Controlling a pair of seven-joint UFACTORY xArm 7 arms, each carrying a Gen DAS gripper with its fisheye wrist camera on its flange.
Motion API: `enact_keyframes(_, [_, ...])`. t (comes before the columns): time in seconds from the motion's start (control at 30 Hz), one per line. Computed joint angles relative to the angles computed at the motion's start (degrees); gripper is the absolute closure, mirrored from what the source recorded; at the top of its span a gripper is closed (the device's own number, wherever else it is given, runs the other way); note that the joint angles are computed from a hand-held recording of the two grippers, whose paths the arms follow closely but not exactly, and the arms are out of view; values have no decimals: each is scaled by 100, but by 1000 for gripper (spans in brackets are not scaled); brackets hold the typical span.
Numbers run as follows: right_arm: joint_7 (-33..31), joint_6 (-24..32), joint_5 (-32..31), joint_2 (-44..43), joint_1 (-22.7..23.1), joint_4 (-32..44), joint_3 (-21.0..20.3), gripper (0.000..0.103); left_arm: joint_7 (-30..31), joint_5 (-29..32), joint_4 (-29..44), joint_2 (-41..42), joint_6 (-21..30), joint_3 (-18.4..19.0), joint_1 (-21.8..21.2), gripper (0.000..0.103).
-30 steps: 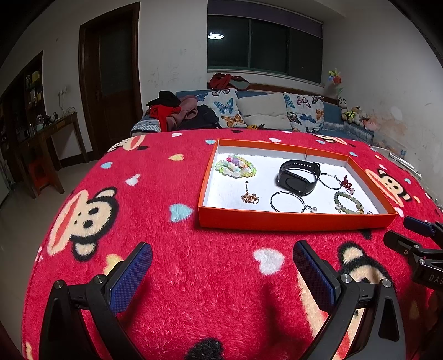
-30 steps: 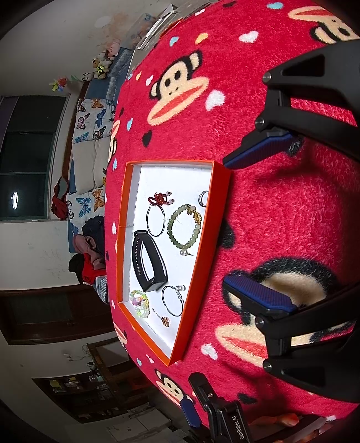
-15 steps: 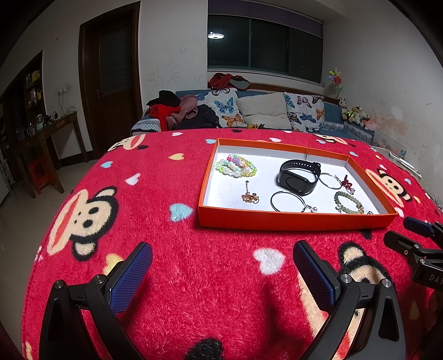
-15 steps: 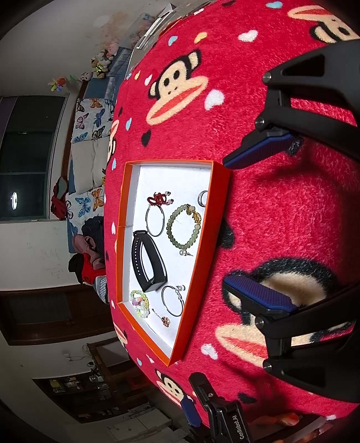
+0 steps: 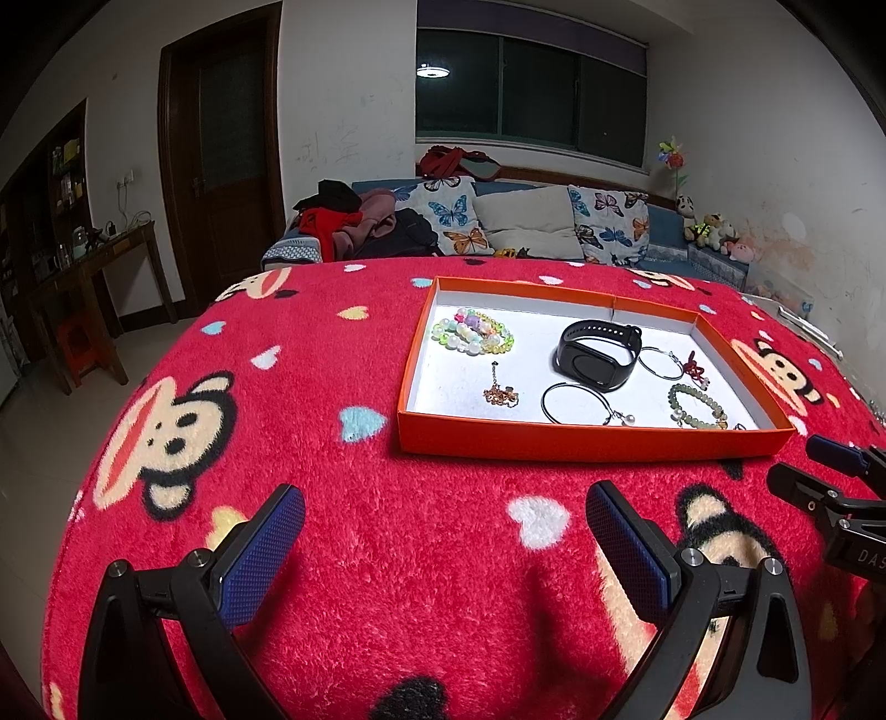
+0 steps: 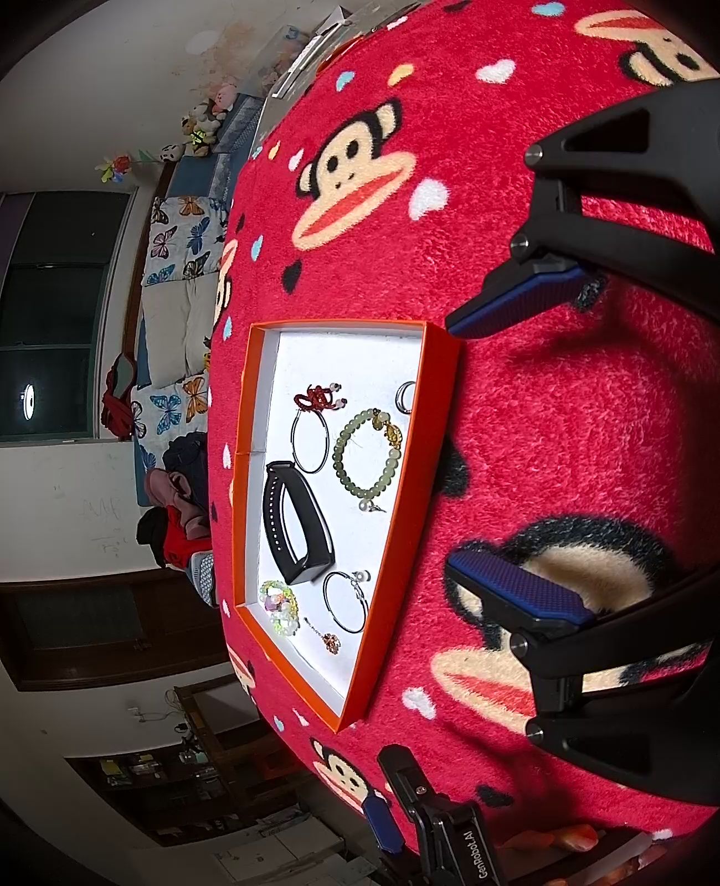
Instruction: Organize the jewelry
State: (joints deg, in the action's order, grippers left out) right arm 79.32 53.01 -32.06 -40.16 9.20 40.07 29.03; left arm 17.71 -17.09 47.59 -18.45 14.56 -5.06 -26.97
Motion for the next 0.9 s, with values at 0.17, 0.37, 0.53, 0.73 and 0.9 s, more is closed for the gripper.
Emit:
enact_keyframes(0.17, [7,2,-2,8,13,1,-10,23,6,8,6,4,1,2,-1,0])
enact_keyframes(0.37, [25,-7,-17,10,10,-1,-7,23,23,4,0,18,10,6,0,0])
enact_keyframes(0.53, [9,1,-12,4,20,-1,-21,23,-3,21,-3,34,11,-16,16,0])
enact_keyframes(0.73, [13,5,-13,8,19,2,-16,23,-26,47,-6,45,-7,-28,23,0])
enact_keyframes(0.9, [8,3,-8,0,24,-3,-26,23,18,-5,-16,49,-46,7,-27,0])
